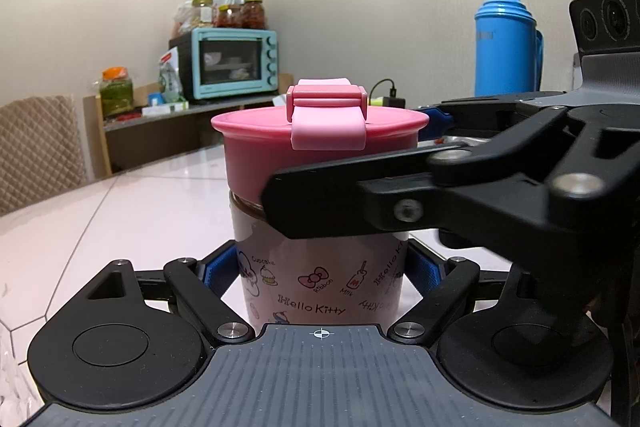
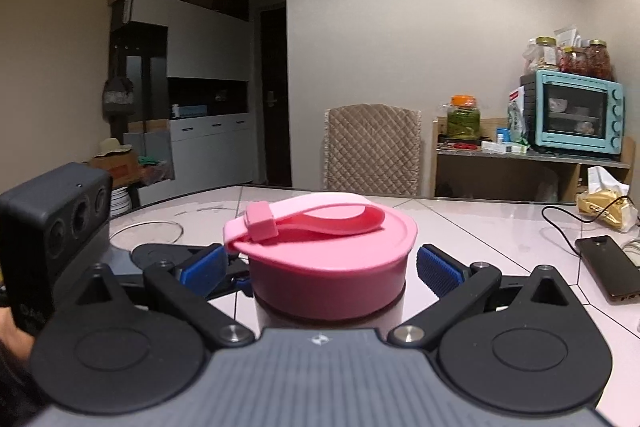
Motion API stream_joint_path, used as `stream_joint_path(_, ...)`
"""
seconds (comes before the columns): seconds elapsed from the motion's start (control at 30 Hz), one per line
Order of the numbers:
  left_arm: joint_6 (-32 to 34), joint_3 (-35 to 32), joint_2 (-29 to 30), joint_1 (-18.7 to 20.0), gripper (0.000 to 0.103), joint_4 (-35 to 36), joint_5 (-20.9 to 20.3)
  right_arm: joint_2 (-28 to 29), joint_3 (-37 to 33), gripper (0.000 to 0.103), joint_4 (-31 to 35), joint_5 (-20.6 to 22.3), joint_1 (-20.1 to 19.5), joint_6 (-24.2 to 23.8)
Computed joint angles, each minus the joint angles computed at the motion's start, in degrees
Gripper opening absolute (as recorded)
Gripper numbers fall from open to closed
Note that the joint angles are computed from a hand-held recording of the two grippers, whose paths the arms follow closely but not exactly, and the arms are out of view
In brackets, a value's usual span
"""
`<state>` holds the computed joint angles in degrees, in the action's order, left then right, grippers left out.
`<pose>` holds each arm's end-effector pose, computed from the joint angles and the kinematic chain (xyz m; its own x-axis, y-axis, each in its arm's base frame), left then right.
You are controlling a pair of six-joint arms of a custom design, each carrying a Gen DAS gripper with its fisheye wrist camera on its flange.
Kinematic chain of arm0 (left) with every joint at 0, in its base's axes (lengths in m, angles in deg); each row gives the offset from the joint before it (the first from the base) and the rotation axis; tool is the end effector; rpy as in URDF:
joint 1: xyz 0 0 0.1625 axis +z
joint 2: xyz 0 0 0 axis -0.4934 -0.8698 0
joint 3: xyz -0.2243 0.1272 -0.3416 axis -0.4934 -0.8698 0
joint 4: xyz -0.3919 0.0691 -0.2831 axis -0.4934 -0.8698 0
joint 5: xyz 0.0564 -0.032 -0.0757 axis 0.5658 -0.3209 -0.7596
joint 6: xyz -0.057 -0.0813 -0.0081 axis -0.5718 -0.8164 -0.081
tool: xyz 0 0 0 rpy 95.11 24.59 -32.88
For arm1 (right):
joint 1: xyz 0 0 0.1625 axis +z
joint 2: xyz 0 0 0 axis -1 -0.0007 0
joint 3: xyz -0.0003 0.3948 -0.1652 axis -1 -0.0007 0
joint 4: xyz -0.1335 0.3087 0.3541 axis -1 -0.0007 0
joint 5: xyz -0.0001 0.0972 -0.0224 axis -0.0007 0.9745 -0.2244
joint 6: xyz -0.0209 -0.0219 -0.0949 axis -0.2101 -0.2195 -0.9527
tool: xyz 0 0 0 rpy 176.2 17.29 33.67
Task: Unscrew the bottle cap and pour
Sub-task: 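Hold the bottle body with the left gripper and twist the lid with the right gripper, then regrip the pink lid with the right gripper and twist it again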
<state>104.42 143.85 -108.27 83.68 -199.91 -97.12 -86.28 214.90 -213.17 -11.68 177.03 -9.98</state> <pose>-0.1979 -0.5011 0.0386 -0.3170 0.8803 -0.3530 0.8909 0.1487 -0.4291 0.1135 -0.4068 0.1466 -0.7109 -0.1948 0.6758 -0.7021 0.2520 -0.6659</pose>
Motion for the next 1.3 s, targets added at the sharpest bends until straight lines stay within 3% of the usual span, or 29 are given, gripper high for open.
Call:
stream_joint_path(0.33,-0.10,0.06,0.35,-0.20,0.090,-0.34,0.28,3.26,-1.77,0.093,-3.53,-4.08,2.07,-0.90)
stream_joint_path(0.47,0.02,0.01,0.34,-0.04,0.090,-0.27,0.08,3.77,-1.88,0.087,-4.31,-4.62,2.13,-0.86)
stream_joint_path(0.67,-0.02,0.02,0.27,-0.03,0.090,-0.20,0.05,3.08,-1.43,0.086,-3.57,-3.59,1.76,-1.43)
stream_joint_path(0.93,0.00,0.10,0.18,0.21,0.090,-0.12,-0.21,-4.78,0.96,0.086,7.85,6.06,-3.02,-6.28)
stream_joint_path(1.13,0.04,0.18,0.07,0.32,0.090,-0.07,-0.33,-13.77,2.29,0.086,23.55,15.85,-7.93,-13.66)
stream_joint_path(1.3,0.01,0.31,0.02,0.19,0.090,-0.08,-0.17,-21.10,1.78,0.085,40.39,24.75,-12.39,-20.75)
